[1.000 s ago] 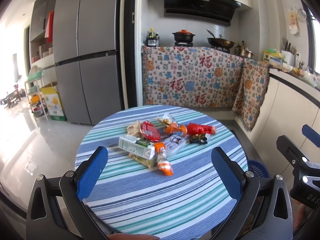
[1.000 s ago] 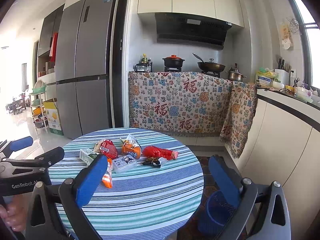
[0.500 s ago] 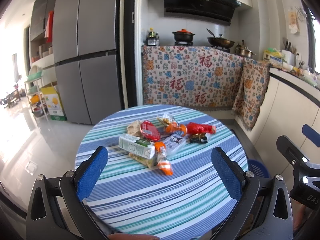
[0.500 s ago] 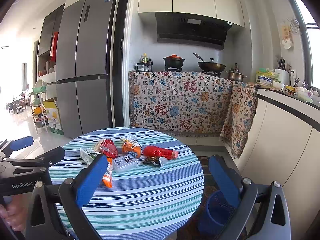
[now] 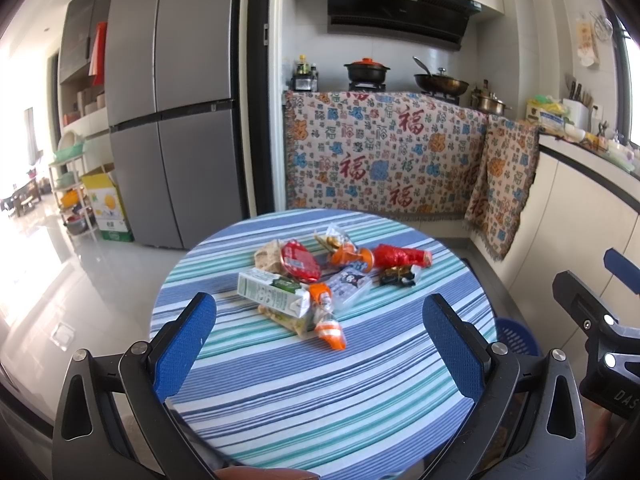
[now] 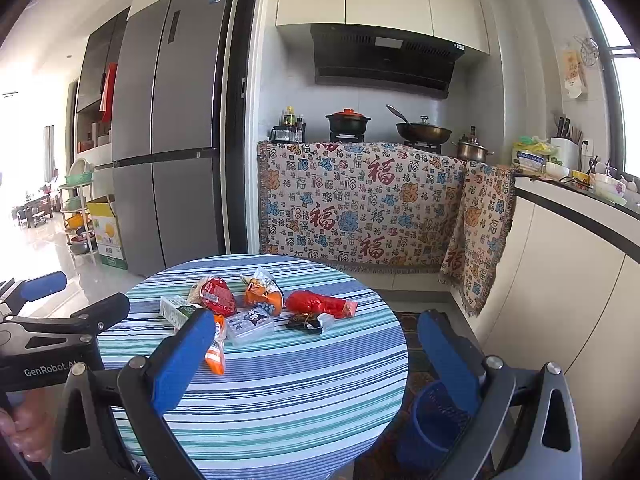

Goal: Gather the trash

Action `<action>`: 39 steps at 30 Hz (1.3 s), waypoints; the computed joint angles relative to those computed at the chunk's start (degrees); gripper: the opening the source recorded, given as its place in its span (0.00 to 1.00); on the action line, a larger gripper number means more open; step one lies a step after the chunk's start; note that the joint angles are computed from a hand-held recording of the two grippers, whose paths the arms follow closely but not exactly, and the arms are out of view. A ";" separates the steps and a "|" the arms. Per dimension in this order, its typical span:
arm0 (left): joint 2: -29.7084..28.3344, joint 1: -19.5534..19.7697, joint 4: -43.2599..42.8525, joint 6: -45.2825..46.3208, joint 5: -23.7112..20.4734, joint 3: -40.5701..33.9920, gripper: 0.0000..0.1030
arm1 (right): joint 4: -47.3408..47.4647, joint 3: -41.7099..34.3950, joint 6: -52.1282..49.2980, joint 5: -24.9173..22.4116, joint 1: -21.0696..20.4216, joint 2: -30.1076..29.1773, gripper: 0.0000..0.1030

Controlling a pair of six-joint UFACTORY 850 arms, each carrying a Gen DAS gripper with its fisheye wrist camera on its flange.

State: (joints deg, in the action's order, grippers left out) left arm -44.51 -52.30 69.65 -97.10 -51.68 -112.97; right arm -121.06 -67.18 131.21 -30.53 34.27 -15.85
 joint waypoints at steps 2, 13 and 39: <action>-0.03 0.01 -0.03 0.02 -0.03 -0.05 1.00 | -0.11 0.05 0.05 -0.01 -0.02 0.03 1.00; -0.13 -0.20 0.42 -0.85 0.07 0.63 1.00 | 0.05 0.00 -0.07 -0.04 0.01 0.00 1.00; -0.20 -0.15 -0.01 -0.28 0.01 0.28 1.00 | -0.05 0.37 0.02 -0.10 0.12 0.11 1.00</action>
